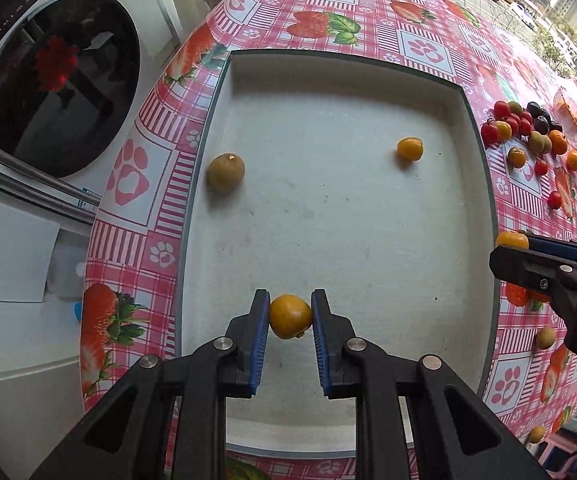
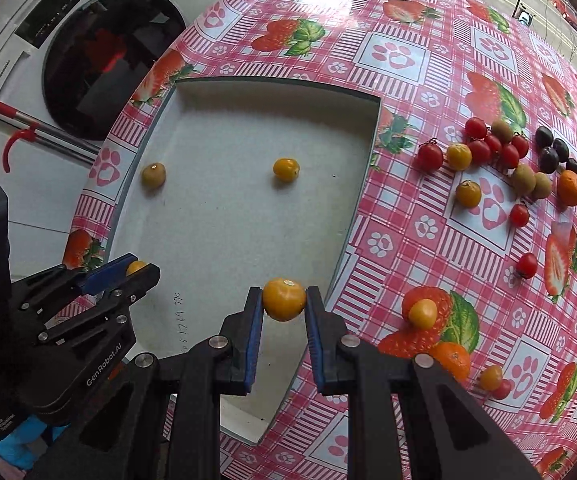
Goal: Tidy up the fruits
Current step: 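Carry both yellow tomatoes into the white tray and open both grippers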
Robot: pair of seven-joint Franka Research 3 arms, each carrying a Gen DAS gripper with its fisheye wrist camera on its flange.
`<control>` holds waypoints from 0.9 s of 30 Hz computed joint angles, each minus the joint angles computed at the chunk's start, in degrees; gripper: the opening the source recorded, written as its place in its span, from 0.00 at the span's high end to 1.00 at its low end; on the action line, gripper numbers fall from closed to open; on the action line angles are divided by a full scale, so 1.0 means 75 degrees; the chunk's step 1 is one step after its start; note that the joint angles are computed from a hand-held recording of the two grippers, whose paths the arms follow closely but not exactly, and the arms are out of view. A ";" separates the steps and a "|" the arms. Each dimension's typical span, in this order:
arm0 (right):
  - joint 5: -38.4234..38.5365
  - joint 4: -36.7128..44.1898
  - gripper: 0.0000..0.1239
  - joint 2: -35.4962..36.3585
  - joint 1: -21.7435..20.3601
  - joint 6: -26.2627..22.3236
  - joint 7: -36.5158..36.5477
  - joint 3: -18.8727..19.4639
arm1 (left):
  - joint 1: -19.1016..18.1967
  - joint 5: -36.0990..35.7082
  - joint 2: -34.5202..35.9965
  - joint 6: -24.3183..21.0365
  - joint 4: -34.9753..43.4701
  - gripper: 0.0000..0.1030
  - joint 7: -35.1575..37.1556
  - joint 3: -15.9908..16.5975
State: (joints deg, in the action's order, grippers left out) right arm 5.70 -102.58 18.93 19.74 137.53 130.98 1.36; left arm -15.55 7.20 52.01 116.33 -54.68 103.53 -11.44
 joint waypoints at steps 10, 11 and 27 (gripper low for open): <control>0.0071 0.1330 0.82 0.1126 0.0069 -0.0851 -0.0413 0.0018 | -0.0186 0.0239 0.0595 -0.0364 0.0691 0.78 -0.0030 0.0182; 0.0072 0.1452 0.81 0.1232 0.0080 -0.0949 -0.0446 0.0012 | -0.0211 0.0280 0.0581 -0.0269 0.0592 0.78 -0.0081 0.0207; 0.1108 0.0762 0.30 0.0741 -0.0214 0.0217 -0.1100 0.0159 | -0.0146 0.0390 0.0438 0.0067 0.0437 0.31 -0.0005 0.0142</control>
State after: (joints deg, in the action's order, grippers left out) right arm 14.00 -96.87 24.49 18.13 139.16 122.72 2.55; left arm -16.65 10.13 55.30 116.83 -51.40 103.49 -10.37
